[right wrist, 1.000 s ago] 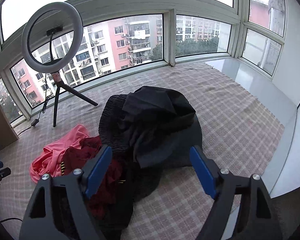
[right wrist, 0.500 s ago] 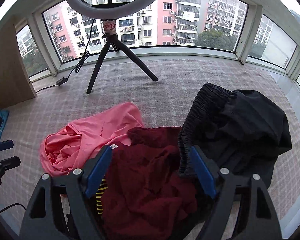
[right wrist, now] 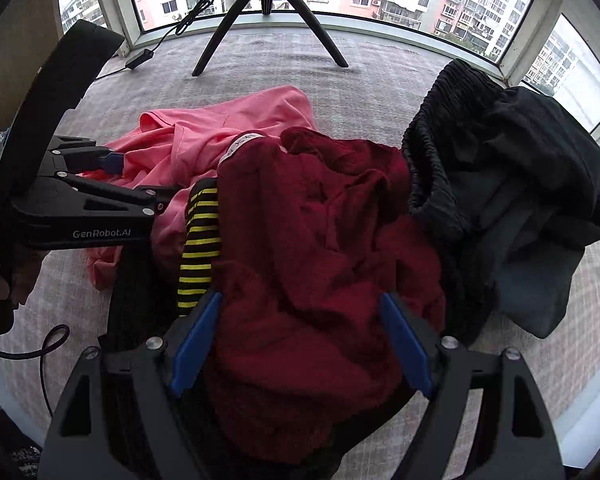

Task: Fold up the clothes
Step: 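Grasp the pink shirt with the left gripper and lift it off the pile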

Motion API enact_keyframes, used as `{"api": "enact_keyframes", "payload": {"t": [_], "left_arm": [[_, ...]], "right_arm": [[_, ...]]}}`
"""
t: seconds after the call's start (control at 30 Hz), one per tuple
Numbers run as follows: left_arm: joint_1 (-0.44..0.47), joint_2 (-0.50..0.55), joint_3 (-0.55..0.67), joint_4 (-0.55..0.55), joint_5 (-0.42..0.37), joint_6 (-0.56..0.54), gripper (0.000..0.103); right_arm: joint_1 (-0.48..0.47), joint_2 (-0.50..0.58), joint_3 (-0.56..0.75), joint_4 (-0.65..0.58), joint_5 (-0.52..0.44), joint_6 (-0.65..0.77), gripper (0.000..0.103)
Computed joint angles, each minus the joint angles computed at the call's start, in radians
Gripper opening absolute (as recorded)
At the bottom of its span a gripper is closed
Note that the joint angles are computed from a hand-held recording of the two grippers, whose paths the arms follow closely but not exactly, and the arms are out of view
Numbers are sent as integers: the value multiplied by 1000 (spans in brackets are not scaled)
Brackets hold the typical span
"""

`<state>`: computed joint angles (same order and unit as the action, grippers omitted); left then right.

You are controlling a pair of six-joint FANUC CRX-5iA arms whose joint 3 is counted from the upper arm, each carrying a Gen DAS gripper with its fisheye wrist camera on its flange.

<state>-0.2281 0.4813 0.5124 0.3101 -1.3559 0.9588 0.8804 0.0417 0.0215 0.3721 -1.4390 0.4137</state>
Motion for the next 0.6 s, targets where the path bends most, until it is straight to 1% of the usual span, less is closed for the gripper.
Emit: {"api": "enact_keyframes", "payload": {"t": [0.03,0.07,0.23,0.33,0.4,0.43,0.47,0.5,0.53,0.6], "left_arm": [[7,0,3,16,2,-3,16],[15,2,13,30,-3,-3,13],[91,10,93,118,-29,15,11],[153,1,144,169,-13,37,9],[185,3,189,182,-19,18,9],[196,0,200,182,-12,5,9],[201,-11,195,176,5,-6,9],[201,-17,191,165,13,-16,9],[200,-21,189,153,15,-23,9],[188,-17,192,131,-8,-35,9]], "right_arm": [[2,2,-4,0,5,-1,80],[1,11,0,-1,3,8,80],[2,56,16,12,-12,71,81],[-9,51,17,5,-21,70,81],[-24,45,15,2,-45,43,80],[-30,26,1,-9,-24,32,77],[-37,7,-12,-20,-2,21,63],[-46,-15,-23,-44,35,19,54],[-49,-23,-19,-54,42,24,46],[-56,-37,-9,-74,54,35,47]]}}
